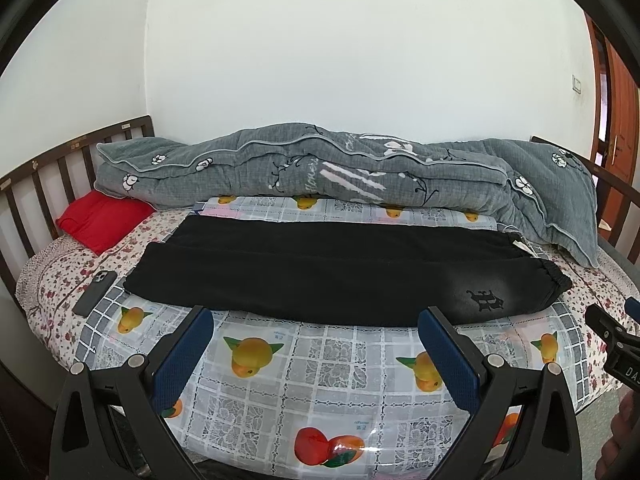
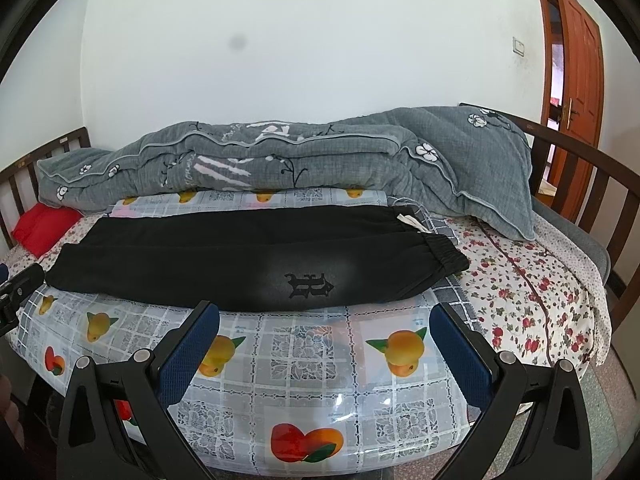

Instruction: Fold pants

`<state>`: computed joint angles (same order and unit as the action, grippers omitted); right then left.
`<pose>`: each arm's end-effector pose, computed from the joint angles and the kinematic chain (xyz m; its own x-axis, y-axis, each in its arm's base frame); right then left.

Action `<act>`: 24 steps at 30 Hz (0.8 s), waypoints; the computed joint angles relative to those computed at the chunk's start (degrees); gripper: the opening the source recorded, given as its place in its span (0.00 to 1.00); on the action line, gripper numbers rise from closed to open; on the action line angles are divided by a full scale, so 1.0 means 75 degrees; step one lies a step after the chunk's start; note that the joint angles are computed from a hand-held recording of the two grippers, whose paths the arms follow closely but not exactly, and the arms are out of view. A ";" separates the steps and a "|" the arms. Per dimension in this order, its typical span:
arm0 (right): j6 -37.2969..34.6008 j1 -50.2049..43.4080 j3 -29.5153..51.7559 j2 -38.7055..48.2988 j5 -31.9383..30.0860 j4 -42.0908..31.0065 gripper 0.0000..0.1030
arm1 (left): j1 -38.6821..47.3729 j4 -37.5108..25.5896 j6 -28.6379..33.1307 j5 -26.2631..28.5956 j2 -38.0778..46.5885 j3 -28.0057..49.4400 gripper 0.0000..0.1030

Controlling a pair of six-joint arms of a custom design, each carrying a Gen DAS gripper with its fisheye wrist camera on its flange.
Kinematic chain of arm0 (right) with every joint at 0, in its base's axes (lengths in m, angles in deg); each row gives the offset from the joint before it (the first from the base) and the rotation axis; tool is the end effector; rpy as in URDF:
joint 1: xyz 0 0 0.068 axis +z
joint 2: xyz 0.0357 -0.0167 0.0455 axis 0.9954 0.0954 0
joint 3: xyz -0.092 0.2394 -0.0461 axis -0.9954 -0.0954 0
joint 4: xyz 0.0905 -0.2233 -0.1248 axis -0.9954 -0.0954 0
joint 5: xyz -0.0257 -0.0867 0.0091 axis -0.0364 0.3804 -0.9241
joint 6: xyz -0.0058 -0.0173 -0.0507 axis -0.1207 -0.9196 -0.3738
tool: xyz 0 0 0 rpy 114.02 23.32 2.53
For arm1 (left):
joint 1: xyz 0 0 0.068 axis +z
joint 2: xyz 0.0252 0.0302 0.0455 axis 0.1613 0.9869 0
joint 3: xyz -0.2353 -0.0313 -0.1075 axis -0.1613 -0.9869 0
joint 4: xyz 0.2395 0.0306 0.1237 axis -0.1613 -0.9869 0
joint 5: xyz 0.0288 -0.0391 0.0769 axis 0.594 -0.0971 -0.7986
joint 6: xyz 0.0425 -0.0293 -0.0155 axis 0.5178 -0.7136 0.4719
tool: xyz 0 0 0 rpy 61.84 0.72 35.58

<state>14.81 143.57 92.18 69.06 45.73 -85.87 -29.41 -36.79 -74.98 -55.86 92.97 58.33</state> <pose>0.1068 0.1199 0.2110 -0.4692 0.2510 -0.8467 0.4695 0.8829 0.0016 0.2207 -0.1631 0.2552 -0.5093 0.1775 -0.8421 0.3123 0.9499 0.0113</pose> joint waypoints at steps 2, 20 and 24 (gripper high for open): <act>0.0124 0.0072 0.0010 0.0027 0.0028 -0.0093 1.00 | -0.0001 -0.0003 -0.0001 -0.0009 -0.0002 0.0000 1.00; 0.0392 0.0292 0.0156 0.0310 0.0286 -0.0356 1.00 | 0.0077 0.0219 0.0109 0.0035 0.0081 0.0035 1.00; -0.0212 0.0071 0.0059 0.0297 0.0414 0.0138 1.00 | 0.0152 0.0516 0.0252 -0.0044 0.0392 0.0042 1.00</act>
<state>13.22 144.10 92.63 71.29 48.83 -84.83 -28.28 -32.92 -73.09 -56.19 95.91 58.64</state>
